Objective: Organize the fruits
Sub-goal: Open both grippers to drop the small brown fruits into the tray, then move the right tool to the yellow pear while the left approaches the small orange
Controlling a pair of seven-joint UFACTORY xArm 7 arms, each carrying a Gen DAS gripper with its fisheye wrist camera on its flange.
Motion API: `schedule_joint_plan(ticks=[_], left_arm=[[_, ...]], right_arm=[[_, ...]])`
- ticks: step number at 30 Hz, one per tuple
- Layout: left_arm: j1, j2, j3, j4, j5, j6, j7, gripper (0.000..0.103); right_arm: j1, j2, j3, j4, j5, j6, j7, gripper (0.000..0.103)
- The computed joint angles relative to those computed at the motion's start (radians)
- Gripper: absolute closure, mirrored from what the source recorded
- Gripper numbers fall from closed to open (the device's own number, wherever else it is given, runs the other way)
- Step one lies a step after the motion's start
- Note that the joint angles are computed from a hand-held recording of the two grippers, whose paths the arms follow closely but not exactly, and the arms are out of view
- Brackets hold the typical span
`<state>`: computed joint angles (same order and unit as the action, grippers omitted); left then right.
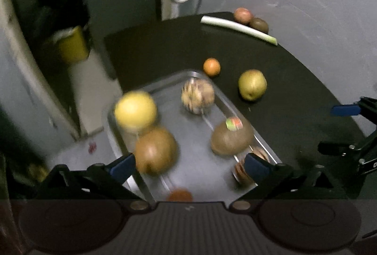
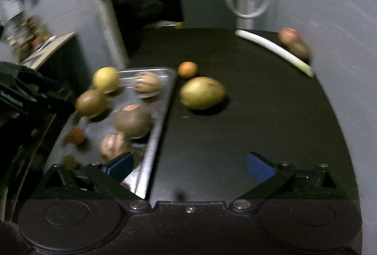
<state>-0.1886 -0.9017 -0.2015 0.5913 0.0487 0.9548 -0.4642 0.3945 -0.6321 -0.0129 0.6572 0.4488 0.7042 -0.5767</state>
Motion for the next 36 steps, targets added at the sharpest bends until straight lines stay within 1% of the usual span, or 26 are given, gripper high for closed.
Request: schedule_joint_plan(ticks=[4, 8, 13, 17, 20, 24, 28, 32, 36], left_arm=[[0.01, 0.124, 0.056, 0.056, 0.064, -0.095, 0.162, 0.001], [0.008, 0.269, 0.115, 0.122, 0.075, -0.191, 0.349, 0.001], [-0.017, 0.449, 0.173, 0.202, 0.025, -0.306, 0.612, 0.001], [-0.054, 0.575, 0.214, 0.262, -0.076, -0.355, 0.858, 0.001], [-0.064, 0.675, 0.225, 0.32, -0.152, -0.367, 1.029, 0.001], [-0.051, 0.772, 0.215, 0.386, -0.239, -0.368, 1.228, 0.001], [-0.017, 0.832, 0.182, 0.429, -0.269, -0.348, 1.385, 0.001], [0.011, 0.87, 0.159, 0.453, -0.279, -0.345, 1.501, 0.001], [0.033, 0.913, 0.145, 0.499, -0.316, -0.32, 1.555, 0.002]], right_arm=[[-0.057, -0.011, 0.055, -0.03, -0.044, -0.047, 0.136, 0.001], [-0.072, -0.005, 0.072, -0.05, -0.066, -0.077, 0.27, 0.001], [-0.07, 0.018, 0.099, -0.06, -0.101, -0.129, 0.405, 0.001], [-0.062, 0.059, 0.125, -0.053, -0.131, -0.184, 0.515, 0.001], [-0.053, 0.098, 0.144, -0.041, -0.156, -0.234, 0.588, 0.001], [-0.039, 0.152, 0.17, -0.02, -0.2, -0.292, 0.67, 0.001], [-0.025, 0.22, 0.183, 0.013, -0.244, -0.334, 0.724, 0.001], [-0.031, 0.271, 0.195, 0.041, -0.294, -0.359, 0.776, 0.001], [-0.03, 0.314, 0.191, 0.068, -0.313, -0.376, 0.814, 0.001]])
